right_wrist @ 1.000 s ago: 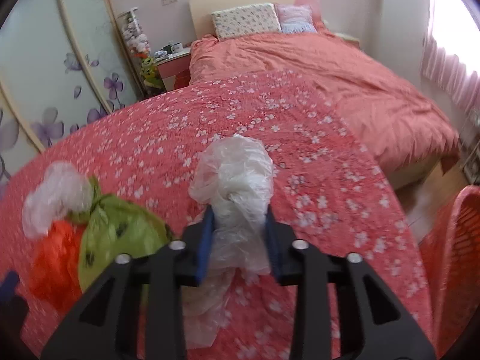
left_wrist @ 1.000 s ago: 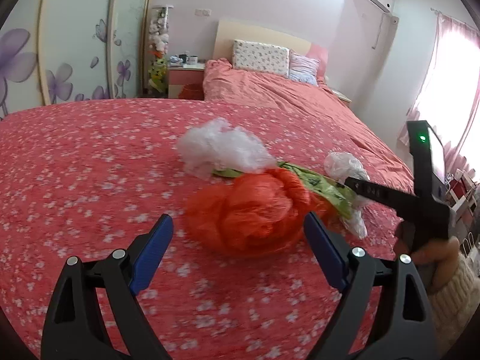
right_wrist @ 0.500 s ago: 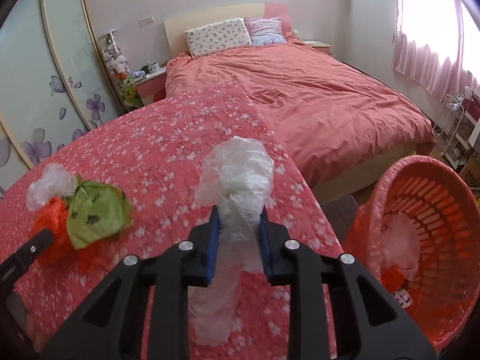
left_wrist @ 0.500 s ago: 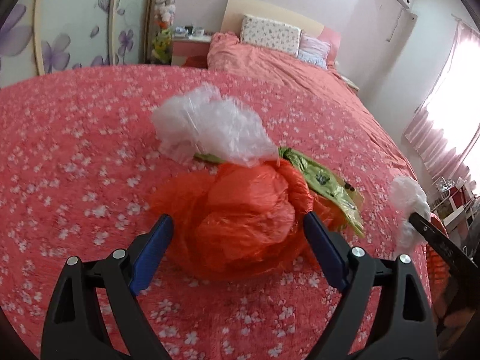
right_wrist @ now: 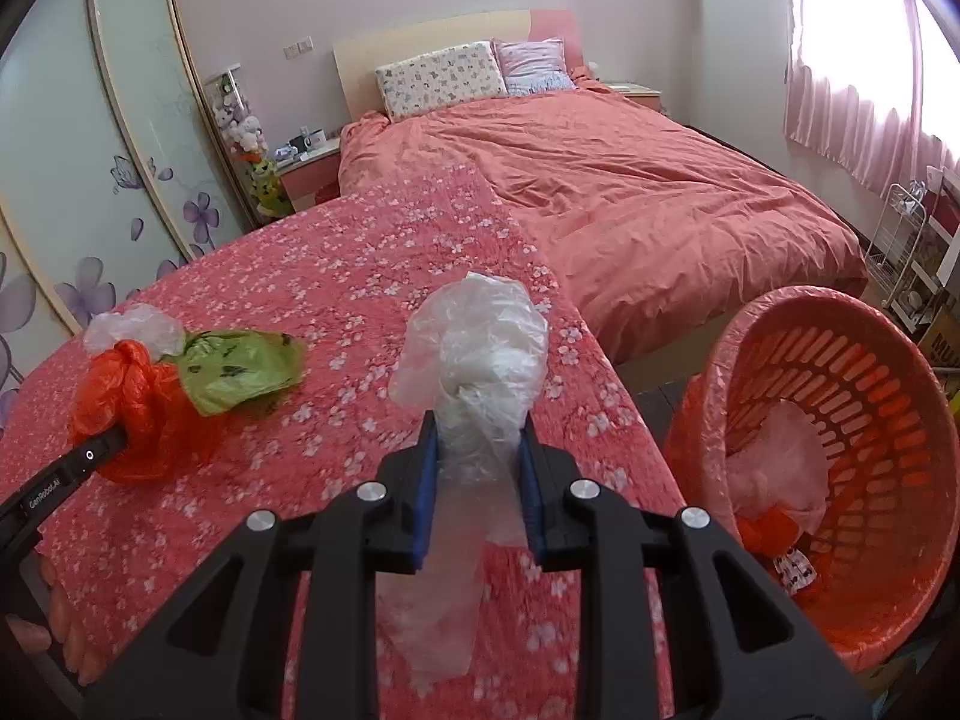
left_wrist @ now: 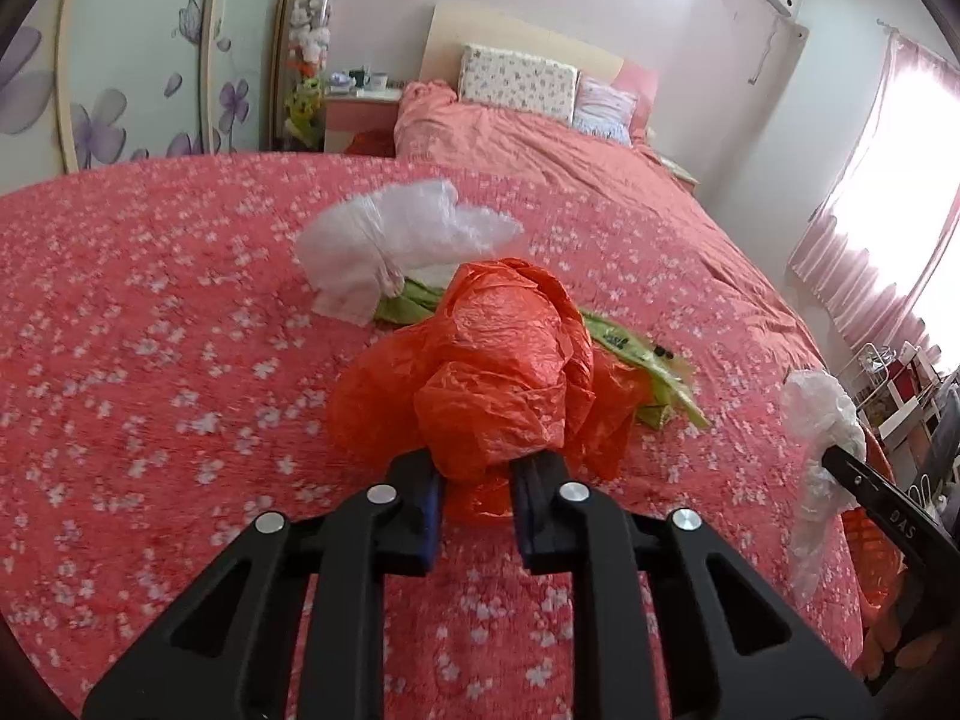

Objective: Collect trash
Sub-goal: 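Grasp the red bag with the left tool while the right tool grasps clear plastic, then carry the red bag and clear plastic over the orange basket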

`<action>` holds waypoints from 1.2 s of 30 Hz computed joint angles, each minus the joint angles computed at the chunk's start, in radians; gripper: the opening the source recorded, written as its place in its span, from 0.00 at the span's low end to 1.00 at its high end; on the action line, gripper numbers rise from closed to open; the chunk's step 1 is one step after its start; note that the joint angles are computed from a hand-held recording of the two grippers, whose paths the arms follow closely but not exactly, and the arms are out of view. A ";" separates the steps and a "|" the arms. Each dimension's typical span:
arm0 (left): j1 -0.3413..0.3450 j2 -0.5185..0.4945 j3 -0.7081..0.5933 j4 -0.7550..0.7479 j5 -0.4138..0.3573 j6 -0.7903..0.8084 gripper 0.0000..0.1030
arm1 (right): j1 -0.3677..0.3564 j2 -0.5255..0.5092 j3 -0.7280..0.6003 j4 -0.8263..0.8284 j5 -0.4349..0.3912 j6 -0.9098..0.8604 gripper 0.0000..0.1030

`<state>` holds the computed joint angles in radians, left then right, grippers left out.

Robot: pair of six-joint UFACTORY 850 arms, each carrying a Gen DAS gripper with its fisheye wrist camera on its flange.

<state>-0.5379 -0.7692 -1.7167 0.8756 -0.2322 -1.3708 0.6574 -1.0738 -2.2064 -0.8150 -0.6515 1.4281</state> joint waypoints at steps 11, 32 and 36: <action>-0.040 0.103 0.104 0.355 -0.001 -0.311 0.17 | 0.029 0.160 0.227 -0.176 0.046 0.201 0.24; -0.145 0.040 -0.039 0.230 0.038 -0.090 0.17 | 0.048 0.450 0.634 -0.498 -0.010 0.597 0.24; -0.166 -0.006 -0.107 0.061 0.053 0.100 0.17 | 0.049 0.491 0.698 -0.536 -0.053 0.646 0.24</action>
